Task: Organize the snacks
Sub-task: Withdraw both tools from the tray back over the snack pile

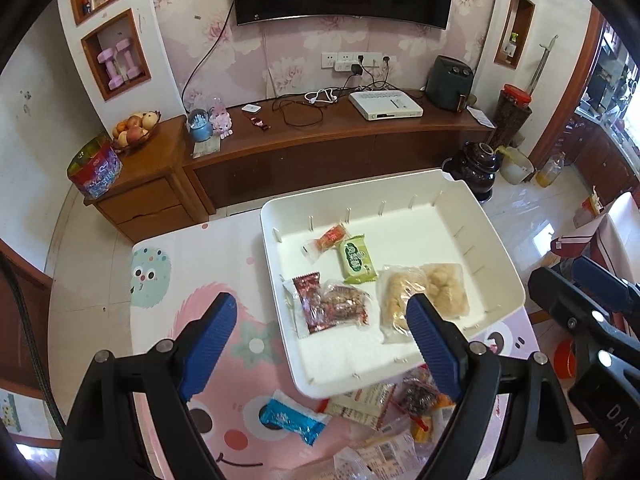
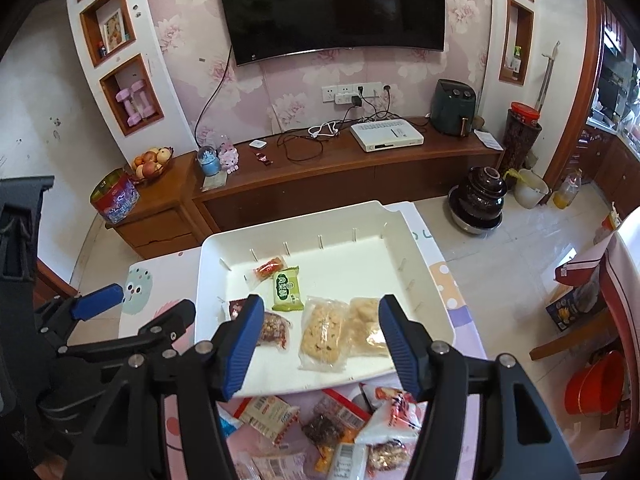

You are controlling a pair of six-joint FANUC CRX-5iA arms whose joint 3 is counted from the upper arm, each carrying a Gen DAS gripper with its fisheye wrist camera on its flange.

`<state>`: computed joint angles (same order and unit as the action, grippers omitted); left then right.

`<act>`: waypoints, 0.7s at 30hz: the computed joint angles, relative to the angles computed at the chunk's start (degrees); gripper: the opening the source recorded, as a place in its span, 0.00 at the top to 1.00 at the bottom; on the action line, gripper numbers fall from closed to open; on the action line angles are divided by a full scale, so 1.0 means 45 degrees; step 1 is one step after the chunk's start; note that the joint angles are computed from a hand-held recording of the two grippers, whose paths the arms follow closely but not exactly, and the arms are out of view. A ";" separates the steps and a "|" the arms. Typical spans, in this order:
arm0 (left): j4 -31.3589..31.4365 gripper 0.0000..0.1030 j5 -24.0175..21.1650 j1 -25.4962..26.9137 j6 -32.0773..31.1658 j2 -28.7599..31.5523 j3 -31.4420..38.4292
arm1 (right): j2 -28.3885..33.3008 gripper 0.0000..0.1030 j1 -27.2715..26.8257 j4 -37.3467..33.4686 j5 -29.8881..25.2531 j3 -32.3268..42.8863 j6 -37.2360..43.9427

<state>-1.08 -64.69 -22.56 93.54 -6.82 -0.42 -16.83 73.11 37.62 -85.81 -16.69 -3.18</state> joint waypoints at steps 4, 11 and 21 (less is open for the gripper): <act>-0.0365 0.16 -0.0264 -0.0313 0.0378 -0.0639 -0.0268 | -0.0442 0.42 0.0789 0.0197 -0.0459 -0.0199 -0.0444; -0.1012 0.16 -0.0882 -0.1033 0.1517 -0.1697 -0.0745 | -0.1257 0.42 0.2407 0.0390 -0.1509 -0.0629 -0.1446; -0.2561 0.16 -0.1885 -0.2844 0.3619 -0.3034 -0.1310 | -0.2102 0.42 0.5330 0.0281 -0.3399 -0.1126 -0.2705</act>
<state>-12.61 -73.17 -35.35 109.83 -20.47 -6.31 -26.29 97.09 38.88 -101.10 -21.75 -15.36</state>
